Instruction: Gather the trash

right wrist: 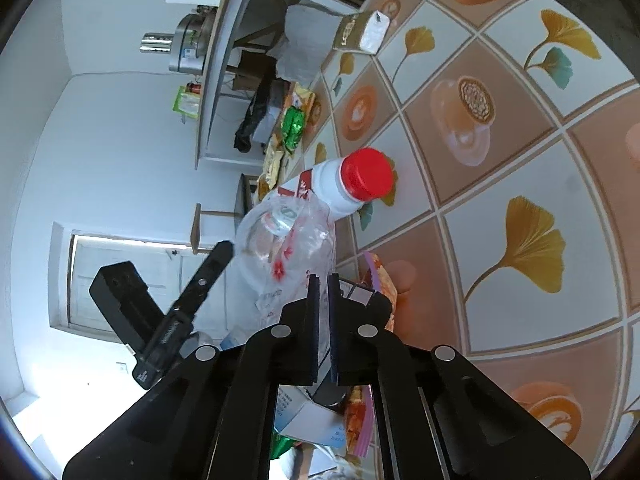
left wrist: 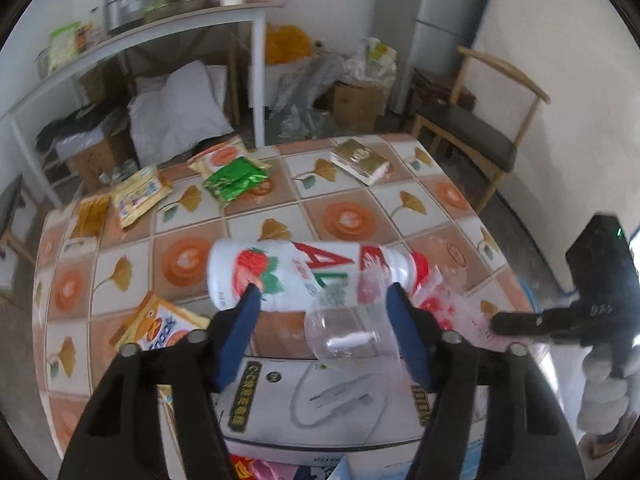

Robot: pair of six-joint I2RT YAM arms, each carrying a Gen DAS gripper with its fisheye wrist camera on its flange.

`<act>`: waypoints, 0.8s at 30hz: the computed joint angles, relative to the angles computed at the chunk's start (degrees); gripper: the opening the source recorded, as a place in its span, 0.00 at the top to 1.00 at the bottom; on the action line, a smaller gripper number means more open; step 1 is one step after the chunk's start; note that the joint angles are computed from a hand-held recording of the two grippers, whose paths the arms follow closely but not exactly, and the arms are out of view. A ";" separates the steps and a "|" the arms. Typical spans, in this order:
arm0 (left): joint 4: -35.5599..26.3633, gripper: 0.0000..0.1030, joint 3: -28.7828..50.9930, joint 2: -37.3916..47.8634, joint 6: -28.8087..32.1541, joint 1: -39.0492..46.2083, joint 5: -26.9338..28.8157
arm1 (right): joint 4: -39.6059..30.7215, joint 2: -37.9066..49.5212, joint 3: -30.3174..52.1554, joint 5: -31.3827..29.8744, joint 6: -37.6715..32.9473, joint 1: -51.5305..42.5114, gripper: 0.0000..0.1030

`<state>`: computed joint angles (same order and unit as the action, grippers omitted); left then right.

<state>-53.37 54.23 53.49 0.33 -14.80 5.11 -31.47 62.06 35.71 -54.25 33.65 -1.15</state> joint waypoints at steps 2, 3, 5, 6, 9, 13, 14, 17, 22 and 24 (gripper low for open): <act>0.00 0.47 0.32 0.54 -0.07 -2.78 -2.25 | -1.28 -0.55 -0.13 -0.75 -1.29 -1.35 0.98; 0.02 0.48 0.55 0.93 0.03 -3.29 -2.29 | -1.80 -0.77 -0.18 -1.00 -1.84 -1.90 0.98; -0.10 0.48 0.84 1.06 -0.22 -4.09 -1.78 | -2.07 -0.72 -0.24 -1.13 -2.35 -2.41 0.98; -0.06 0.48 0.94 1.05 -0.49 -4.52 -1.73 | -2.07 -0.61 -0.36 -1.15 -2.45 -2.57 0.98; -0.07 0.48 1.49 1.39 -1.10 -4.95 -0.59 | -0.91 0.04 -0.85 -1.21 -1.89 -2.46 0.98; 0.08 0.50 2.17 3.52 -1.92 -6.30 -1.51 | -0.11 0.20 -1.48 -1.74 -1.11 -2.71 0.98; 0.15 0.52 2.30 4.04 -2.07 -6.74 -1.76 | -0.38 0.04 -1.57 -1.95 -1.35 -2.97 0.98; 0.27 0.62 2.71 5.86 -2.00 -7.27 -1.45 | -0.56 -0.32 -1.67 -2.27 -1.33 -3.29 0.98; 0.06 0.82 2.84 6.81 -1.55 -7.60 -2.45 | -2.14 -0.50 -1.51 -3.21 -2.92 -4.61 0.98; 0.00 0.85 2.79 6.62 -1.54 -7.72 -3.09 | -2.61 -0.49 -1.46 -3.50 -3.46 -4.92 0.98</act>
<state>-53.36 57.01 60.12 -1.22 -22.52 2.02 -34.08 61.57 34.25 -57.75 30.19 -6.06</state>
